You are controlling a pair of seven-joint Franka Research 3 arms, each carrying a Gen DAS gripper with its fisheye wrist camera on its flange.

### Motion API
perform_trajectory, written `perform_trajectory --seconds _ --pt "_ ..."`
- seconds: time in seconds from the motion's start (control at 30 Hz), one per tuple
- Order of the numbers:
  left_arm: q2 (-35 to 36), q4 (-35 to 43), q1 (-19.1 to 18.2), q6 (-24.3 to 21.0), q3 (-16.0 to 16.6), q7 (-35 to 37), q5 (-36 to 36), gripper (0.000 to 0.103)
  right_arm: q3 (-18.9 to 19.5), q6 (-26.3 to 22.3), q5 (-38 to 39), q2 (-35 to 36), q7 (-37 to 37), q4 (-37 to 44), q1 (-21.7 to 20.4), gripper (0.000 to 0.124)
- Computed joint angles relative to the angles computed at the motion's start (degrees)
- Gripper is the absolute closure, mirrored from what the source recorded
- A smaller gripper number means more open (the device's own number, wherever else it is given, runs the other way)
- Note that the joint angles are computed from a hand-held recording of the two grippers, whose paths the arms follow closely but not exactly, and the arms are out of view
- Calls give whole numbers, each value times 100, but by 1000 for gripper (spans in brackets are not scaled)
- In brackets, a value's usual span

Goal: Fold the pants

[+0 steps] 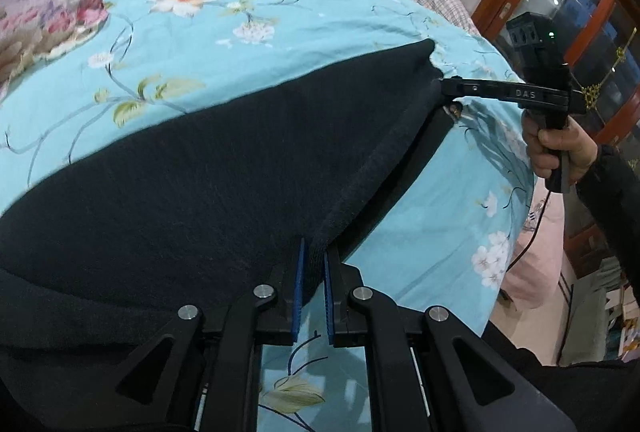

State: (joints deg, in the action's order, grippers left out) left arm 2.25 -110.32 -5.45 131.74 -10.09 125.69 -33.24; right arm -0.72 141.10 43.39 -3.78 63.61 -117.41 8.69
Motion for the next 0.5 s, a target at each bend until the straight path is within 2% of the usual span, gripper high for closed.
perform_trajectory --seconds 0.07,0.17,0.2,0.23,0.27,0.4,0.5 --pt "1 -42 21 -48 11 8 -99 91 12 -28 -84 -2 133 -3 1 114" --pt "-18 -78 44 -128 23 5 -269 76 33 -48 -274 -61 541 -10 2 102" --pt "-44 -102 47 -131 26 15 -303 73 45 -46 -408 -87 756 -8 -4 93" --pt "-70 -129 42 -113 27 8 -308 67 63 7 -577 -129 963 -35 -6 78" --pt "-109 -160 36 -110 30 -15 -296 61 84 72 -769 -183 1192 -72 -9 72" --pt "-397 -431 -2 52 92 -8 -313 54 113 599 -722 -464 1435 -285 104 70" --pt "-639 -611 -7 88 218 -24 -439 52 113 841 -408 -535 1299 -280 288 69"
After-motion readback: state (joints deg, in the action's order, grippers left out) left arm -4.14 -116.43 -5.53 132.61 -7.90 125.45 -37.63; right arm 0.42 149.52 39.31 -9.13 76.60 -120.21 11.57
